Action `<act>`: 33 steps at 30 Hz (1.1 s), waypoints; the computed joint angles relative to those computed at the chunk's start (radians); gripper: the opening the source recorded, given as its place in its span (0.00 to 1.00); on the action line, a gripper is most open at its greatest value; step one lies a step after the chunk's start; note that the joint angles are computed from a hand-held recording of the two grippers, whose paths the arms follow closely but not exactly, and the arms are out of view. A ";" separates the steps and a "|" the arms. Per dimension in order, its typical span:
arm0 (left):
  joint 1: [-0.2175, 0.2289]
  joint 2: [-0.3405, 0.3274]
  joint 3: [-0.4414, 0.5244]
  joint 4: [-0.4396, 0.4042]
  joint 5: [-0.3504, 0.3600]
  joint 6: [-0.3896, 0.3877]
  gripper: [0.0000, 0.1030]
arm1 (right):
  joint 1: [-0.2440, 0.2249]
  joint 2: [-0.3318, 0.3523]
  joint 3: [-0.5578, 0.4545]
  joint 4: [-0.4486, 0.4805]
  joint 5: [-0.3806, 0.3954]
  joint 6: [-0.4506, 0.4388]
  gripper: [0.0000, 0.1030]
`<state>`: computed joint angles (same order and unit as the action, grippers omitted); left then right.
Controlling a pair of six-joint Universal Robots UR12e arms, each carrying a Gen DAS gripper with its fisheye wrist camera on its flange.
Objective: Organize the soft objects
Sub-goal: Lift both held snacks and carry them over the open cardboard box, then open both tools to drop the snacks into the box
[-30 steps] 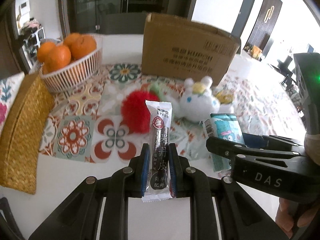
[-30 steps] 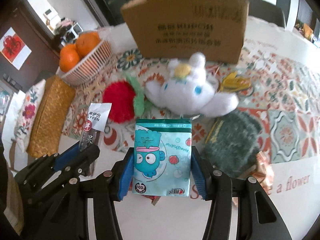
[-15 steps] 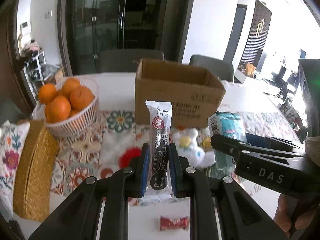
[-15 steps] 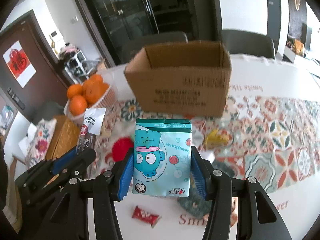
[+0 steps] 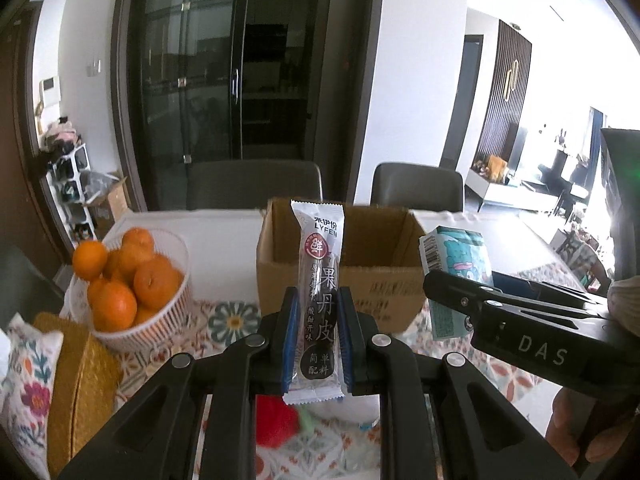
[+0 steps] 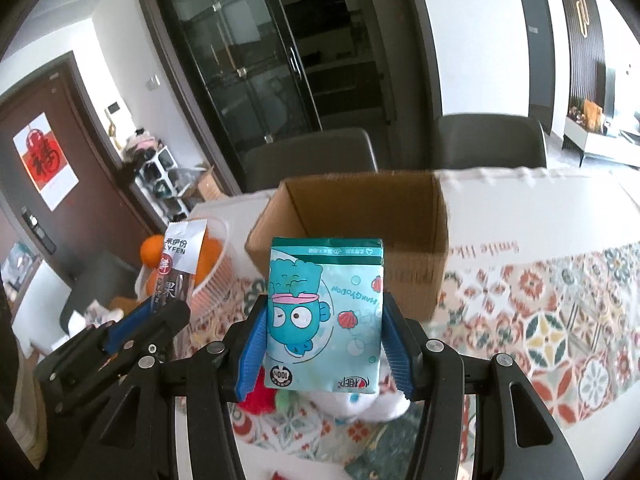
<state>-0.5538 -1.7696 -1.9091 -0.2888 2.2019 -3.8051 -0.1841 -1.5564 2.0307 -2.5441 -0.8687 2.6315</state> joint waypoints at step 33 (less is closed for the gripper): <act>0.161 -0.121 0.214 -0.191 -0.226 0.112 0.19 | 0.110 0.254 -0.340 0.245 -0.120 0.007 0.52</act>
<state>-0.3930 -1.8904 -1.6952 -0.4802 1.9757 -3.6931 -0.0744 -1.3023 1.6908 -2.2991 -0.9890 2.6383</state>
